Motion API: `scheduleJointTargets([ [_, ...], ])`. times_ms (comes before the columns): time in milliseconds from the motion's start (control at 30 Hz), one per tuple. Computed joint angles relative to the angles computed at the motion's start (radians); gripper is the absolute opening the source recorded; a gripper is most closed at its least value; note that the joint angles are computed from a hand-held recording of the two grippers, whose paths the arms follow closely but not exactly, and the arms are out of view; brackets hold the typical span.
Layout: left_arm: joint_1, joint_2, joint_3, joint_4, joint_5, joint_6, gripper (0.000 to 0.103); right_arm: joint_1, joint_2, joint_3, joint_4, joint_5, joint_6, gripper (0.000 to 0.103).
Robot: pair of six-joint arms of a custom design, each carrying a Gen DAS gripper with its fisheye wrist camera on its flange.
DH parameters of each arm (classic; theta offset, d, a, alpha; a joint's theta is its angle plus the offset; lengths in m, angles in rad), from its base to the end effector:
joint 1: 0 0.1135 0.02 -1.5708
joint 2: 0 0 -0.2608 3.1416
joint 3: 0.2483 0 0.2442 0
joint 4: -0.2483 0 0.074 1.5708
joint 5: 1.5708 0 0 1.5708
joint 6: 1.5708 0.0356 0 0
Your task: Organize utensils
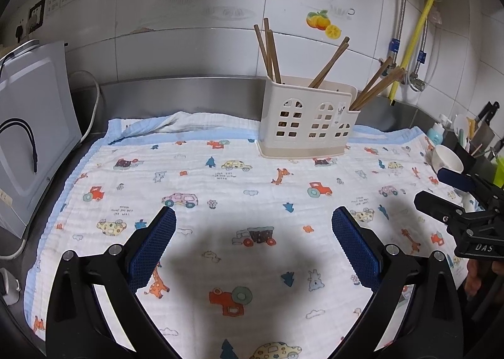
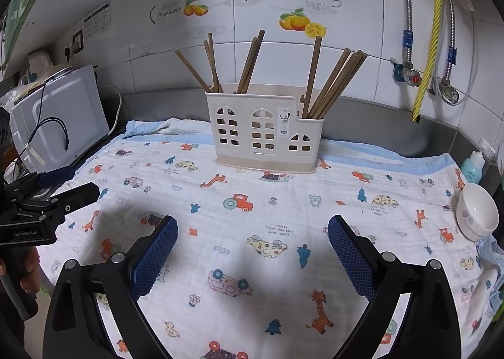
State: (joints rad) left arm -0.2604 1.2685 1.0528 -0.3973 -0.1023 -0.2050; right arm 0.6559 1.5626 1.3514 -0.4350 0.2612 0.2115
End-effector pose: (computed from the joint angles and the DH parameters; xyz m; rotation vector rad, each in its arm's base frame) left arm 0.2676 -0.0675 0.3075 0.0025 2.1842 -0.1527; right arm 0.2817 0.2052 0.3181 -0.3434 2.1716 0.1979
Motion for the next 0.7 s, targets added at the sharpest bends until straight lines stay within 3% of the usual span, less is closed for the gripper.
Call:
scheduleJointTargets([
  [700,-0.013,0.002,-0.006,0.002,-0.003,-0.008,0.098,0.003,0.007,-0.002,0.009,-0.006,0.007,0.093],
])
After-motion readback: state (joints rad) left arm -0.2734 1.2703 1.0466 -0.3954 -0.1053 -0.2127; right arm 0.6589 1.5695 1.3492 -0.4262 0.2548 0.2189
